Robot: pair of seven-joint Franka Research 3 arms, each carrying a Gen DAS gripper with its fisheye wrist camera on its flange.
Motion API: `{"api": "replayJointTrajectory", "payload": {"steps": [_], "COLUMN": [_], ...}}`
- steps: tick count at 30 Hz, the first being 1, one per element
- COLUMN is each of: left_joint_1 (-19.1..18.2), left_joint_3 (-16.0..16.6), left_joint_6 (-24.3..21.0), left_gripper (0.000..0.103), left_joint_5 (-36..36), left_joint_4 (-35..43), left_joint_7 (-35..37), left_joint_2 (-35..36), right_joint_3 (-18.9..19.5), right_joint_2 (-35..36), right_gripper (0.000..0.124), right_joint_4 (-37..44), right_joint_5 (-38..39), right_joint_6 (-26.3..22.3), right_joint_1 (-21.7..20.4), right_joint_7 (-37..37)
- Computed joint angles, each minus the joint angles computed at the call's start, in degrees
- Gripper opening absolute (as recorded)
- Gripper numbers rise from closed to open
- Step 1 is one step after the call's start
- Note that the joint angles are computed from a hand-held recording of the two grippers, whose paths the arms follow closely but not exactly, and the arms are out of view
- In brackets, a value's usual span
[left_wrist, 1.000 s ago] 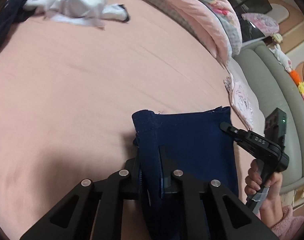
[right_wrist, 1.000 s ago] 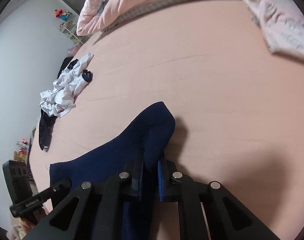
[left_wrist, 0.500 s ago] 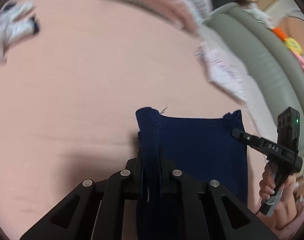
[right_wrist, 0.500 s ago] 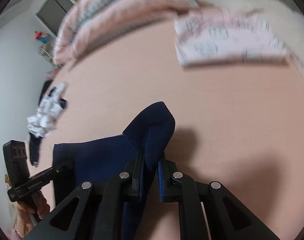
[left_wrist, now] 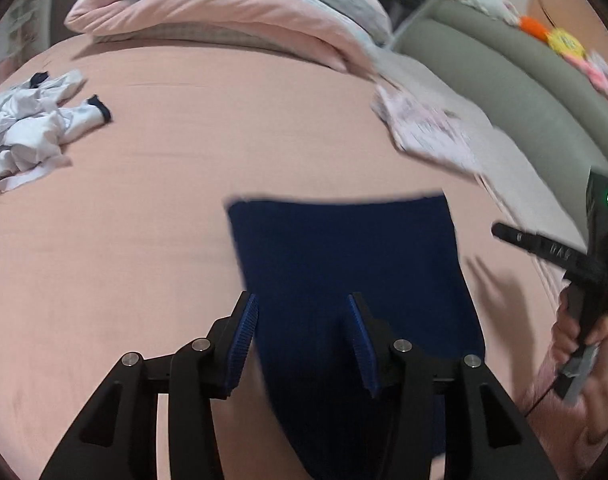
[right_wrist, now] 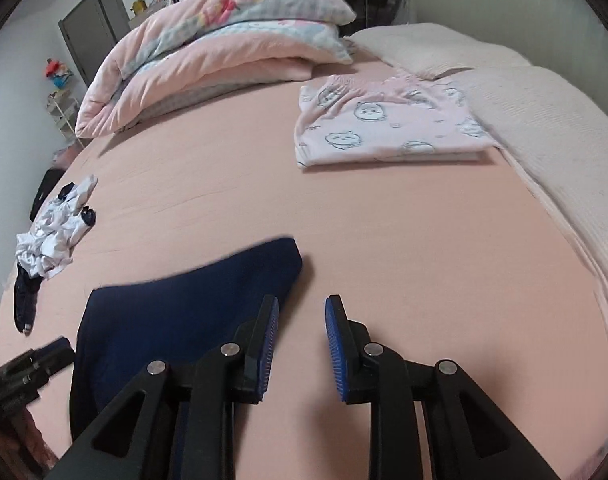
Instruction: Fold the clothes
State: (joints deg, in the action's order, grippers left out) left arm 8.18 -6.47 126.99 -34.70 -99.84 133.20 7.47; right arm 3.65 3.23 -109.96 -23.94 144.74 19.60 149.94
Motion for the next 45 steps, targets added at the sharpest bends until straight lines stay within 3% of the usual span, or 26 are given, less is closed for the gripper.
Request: {"api": "replayJointTrajectory", "payload": {"steps": [3,7,10,13,16,18,20,22,25,30,37,42,45], "left_joint_1": [-0.7,-2.0,-3.3,-3.8,-3.8,-3.7,-3.2,-2.1,-0.6,1.2,2.8,2.2,2.3], "left_joint_3": [0.4,1.9,2.3,3.3,4.9,5.7,7.1,8.4,8.7,8.8,7.1,6.6,7.1], "left_joint_6": [3.6,6.1,8.4,9.9,6.9,5.9,3.2,-0.6,-5.1,-12.5,-12.6,-10.8,-11.4], "left_gripper": [0.043,0.043,0.043,0.043,0.043,0.043,0.043,0.043,0.043,0.043,0.042,0.027,0.023], "left_joint_5": [1.1,1.0,4.5,6.0,3.0,0.8,-4.3,-9.9,-10.2,-12.6,-19.1,-18.5,-18.2], "left_joint_4": [-7.3,-12.8,-15.2,-18.0,-18.0,-18.5,-18.1,-17.0,-15.6,-15.3,-16.5,-17.1,-17.1], "left_joint_7": [0.7,0.5,-2.0,-1.8,-1.5,-1.1,-1.1,-2.1,-3.7,-4.2,-4.9,-4.8,-4.5], "left_joint_2": [-5.0,-8.7,-9.8,-11.8,-12.4,-13.0,-13.2,-12.9,-12.3,-10.2,-9.1,-10.1,-10.7], "right_joint_3": [2.4,4.6,5.0,4.5,4.1,4.2,4.6,4.8,4.1,5.0,5.1,5.7,6.1], "right_joint_2": [-2.0,-2.2,0.9,1.1,-3.0,-5.2,-7.6,-10.4,-11.3,-10.1,-9.2,-8.8,-9.5], "right_gripper": [0.024,0.024,0.024,0.024,0.024,0.042,0.042,0.042,0.042,0.042,0.042,0.024,0.021], "right_joint_4": [-1.8,-3.2,-1.5,-2.7,-8.4,-10.5,-13.1,-17.1,-19.9,-20.4,-22.9,-23.3,-23.4], "right_joint_5": [7.0,4.4,9.9,9.1,11.0,11.1,11.6,15.2,28.2,35.9,45.7,47.8,46.5], "right_joint_6": [-0.4,3.4,2.4,-0.2,3.1,3.1,4.5,9.3,13.7,15.1,21.5,24.1,23.8], "right_joint_1": [1.6,4.3,5.5,7.1,6.6,5.9,4.9,4.2,5.3,5.4,6.8,6.9,6.6], "right_joint_7": [-8.3,-8.2,-12.6,-14.4,-13.6,-12.2,-10.2,-8.9,-16.5,-22.7,-29.5,-30.8,-29.7]}}
